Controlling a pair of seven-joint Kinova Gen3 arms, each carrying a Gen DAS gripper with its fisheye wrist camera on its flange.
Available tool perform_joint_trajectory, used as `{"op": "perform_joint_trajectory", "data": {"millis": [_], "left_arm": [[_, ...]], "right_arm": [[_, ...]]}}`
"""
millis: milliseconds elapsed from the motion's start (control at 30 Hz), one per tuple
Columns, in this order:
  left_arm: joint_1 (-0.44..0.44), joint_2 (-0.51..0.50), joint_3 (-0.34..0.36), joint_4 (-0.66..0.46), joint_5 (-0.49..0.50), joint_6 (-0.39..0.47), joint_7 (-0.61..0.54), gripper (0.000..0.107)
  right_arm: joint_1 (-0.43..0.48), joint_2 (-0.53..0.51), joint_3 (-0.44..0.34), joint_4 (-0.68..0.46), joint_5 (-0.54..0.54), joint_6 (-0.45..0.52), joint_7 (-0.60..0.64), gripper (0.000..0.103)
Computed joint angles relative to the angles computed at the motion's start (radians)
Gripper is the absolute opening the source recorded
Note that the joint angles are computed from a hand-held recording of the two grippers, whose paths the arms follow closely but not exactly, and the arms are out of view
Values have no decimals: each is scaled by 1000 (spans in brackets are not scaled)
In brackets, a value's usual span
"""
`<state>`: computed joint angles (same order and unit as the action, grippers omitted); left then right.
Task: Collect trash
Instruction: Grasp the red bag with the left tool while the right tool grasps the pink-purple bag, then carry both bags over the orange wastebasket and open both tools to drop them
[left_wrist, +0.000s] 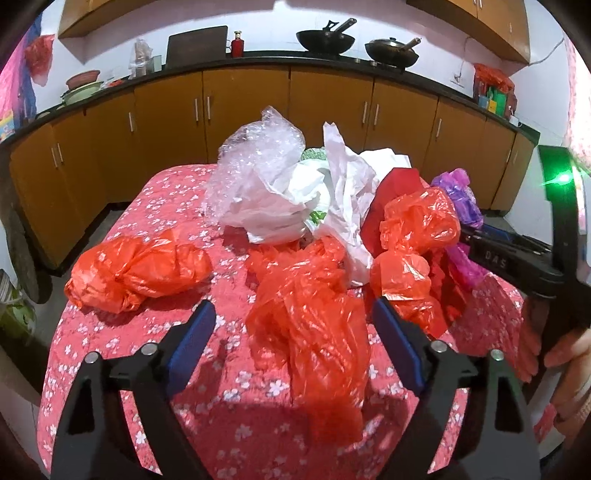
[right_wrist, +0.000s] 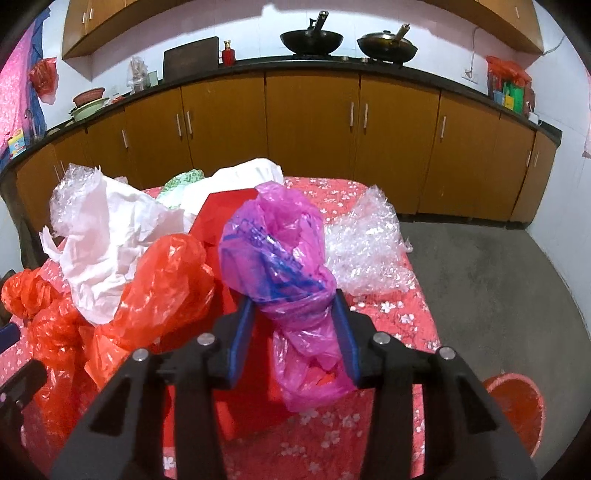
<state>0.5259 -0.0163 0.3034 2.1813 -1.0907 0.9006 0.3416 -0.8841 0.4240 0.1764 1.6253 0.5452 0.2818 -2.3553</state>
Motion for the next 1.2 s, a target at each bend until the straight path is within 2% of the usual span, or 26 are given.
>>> {"op": "perform_joint_trajectory", "data": {"millis": [133,167,267,433,567,800,900,1033,1100,1200], "left_arm": [[-27,13,-28,-13,37,-55,-61,71],[-32,15,-33,-15,45,-65,-71,61],[-49,21,-46,-15,61,-81,-86,46],[-67,-5,-52,10,24,-107,-77,34],[-68,-31,-20,37,-31,-86,-32,31],[-34,-94,62,72,-87,29,51,30],[-28,-121,74,68,-87,48,62,30],[-22,-138,123,45,-98,130,71,30],[-21,-143,130,28,-107,145,63,30],[-27,-133,129,-2,-123,145,46,30]], "right_arm": [[14,-6,-11,8,-10,-11,9,41],[15,-7,-11,9,-13,-13,10,42],[20,-9,-9,13,-22,-22,14,42],[-15,-15,32,30,-11,-44,-4,41],[-80,-25,107,62,18,-80,-42,41],[-163,-74,213,137,7,-159,-58,40],[-164,-105,213,163,-29,-181,-22,40],[-168,-144,220,201,-74,-217,30,40],[-189,-160,243,217,-95,-234,50,40],[-251,-192,322,249,-124,-265,77,40]]}}
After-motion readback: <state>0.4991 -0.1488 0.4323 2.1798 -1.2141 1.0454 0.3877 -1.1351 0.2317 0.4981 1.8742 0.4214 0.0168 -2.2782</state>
